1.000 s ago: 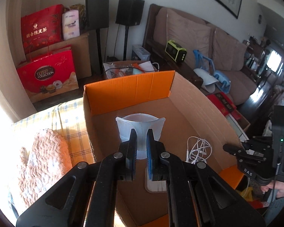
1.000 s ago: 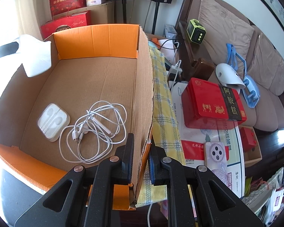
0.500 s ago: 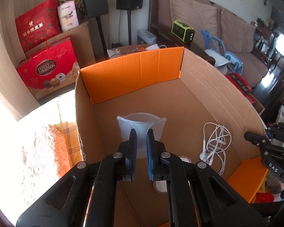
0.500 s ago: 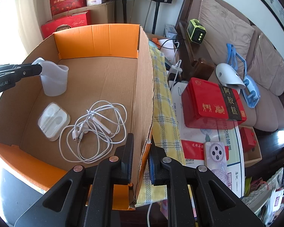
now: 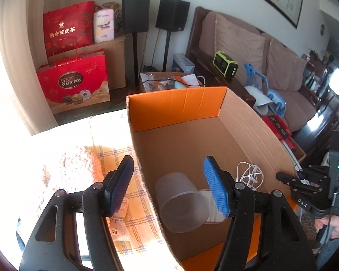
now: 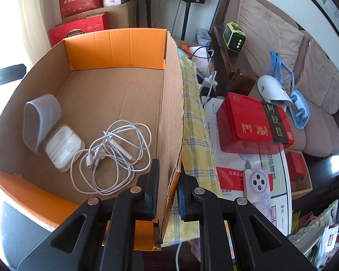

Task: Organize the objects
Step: 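Move the left tool to the pink oven mitt and grasp its cuff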

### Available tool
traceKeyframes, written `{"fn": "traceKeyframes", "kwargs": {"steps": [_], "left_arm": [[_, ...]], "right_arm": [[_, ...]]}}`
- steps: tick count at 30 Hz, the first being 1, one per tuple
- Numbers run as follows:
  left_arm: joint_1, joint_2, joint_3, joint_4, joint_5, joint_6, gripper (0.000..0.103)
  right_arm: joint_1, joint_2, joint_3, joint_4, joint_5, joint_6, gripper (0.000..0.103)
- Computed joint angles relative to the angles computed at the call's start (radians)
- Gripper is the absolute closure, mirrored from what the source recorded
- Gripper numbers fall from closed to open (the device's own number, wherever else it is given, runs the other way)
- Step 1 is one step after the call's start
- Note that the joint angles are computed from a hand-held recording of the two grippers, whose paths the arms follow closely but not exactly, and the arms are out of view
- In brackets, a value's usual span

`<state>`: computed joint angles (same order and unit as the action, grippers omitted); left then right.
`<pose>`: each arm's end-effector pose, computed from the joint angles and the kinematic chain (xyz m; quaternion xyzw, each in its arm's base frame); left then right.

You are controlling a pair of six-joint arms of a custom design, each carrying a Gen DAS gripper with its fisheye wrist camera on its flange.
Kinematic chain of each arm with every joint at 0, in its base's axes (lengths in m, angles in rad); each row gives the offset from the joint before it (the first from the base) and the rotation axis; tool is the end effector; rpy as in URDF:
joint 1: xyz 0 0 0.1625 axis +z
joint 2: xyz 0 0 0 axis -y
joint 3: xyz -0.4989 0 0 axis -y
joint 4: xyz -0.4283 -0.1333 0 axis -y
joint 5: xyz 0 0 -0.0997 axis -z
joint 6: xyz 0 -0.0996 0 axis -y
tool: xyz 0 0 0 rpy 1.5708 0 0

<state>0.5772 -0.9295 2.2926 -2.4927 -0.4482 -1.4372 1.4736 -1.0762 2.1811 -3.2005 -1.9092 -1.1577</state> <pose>-0.2625 -0.4371 0.0616 -0.0681 0.8314 -0.4225 0.3544 0.0452 -0.5696 0.1876 0.4438 -0.8433 0.1115 0.2818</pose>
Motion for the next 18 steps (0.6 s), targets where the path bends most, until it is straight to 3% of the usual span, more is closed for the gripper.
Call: {"fn": "traceKeyframes", "kwargs": {"steps": [4,9,15,18], "left_arm": [[-0.033,-0.075,0.034,0.194,0.007,-0.202,0.033],[-0.055,-0.16,0.058,0.519,-0.038,-0.512,0.026],[-0.067,-0.228,0.131,0.598,-0.124,-0.682,0.023],[-0.069,-0.242,0.161,0.586,-0.158,-0.71,0.023]], "right_arm": [[-0.001,0.0,-0.001,0.0,0.0,0.0,0.09],[0.0,0.001,-0.001,0.001,0.0,0.001,0.089],[0.0,0.001,-0.001,0.003,0.0,-0.001,0.089],[0.0,0.001,-0.001,0.002,-0.001,0.0,0.089]]}}
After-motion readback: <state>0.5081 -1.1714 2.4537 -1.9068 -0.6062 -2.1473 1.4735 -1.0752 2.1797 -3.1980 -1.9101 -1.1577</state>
